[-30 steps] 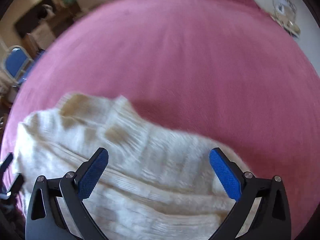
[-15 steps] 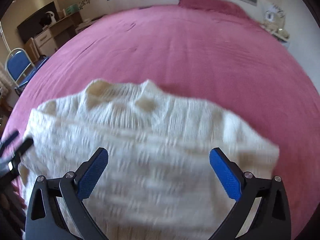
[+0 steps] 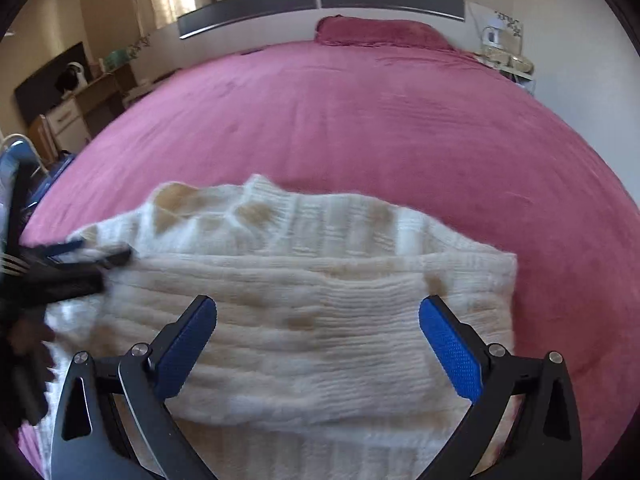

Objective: Fold clothes

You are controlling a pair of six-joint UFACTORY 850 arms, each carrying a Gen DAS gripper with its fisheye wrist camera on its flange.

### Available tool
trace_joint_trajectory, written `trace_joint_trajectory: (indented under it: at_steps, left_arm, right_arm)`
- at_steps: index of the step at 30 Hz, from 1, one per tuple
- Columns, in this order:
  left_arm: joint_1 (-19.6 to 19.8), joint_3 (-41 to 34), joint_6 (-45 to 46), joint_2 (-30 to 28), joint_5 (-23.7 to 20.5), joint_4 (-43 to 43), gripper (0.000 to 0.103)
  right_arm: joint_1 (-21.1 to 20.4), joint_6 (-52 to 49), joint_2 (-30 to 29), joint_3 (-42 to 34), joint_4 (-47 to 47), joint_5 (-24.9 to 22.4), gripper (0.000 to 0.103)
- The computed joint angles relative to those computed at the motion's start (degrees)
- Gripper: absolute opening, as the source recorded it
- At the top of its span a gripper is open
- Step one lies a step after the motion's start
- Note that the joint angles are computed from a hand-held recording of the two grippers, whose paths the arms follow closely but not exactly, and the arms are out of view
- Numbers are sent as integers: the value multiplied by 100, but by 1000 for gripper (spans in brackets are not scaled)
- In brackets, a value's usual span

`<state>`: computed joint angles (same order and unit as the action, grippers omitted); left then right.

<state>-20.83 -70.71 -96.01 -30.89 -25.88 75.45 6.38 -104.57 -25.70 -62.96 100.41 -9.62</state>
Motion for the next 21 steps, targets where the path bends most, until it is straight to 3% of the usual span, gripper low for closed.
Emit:
trace_joint_trajectory:
  at_steps: [3,5,7,10,13,18,21]
  left_arm:
    - [-102,-739,1085,-516,-611,-604,103]
    - [-63,-1261,1921,-977,-962,-1274,103]
    - [-8,-1564,2174,-1308,-1149,-1491,103]
    - [-5,-1196,1473,-979,-843,-1024,103]
    - [-123,-978,1144,-771,-954,-565,103]
    - [59,-1339,1789,-1159,-867,-1340,103]
    - [79,-1234,1556,-1066,-702,-1194,103]
  right_arm:
    - [-68,214,-10,-33,-179,-29,103]
    - [-70,-405,82,47,357,20,103]
    - [-77,-622,151,105,515,20,103]
    - [-75,-607,194,132,407,-41,103]
    - [-41,-458,169,97,225,-43,103]
    - [26,-818,182,129,460,99,103]
    - [29,-564,117,82,212,160,103]
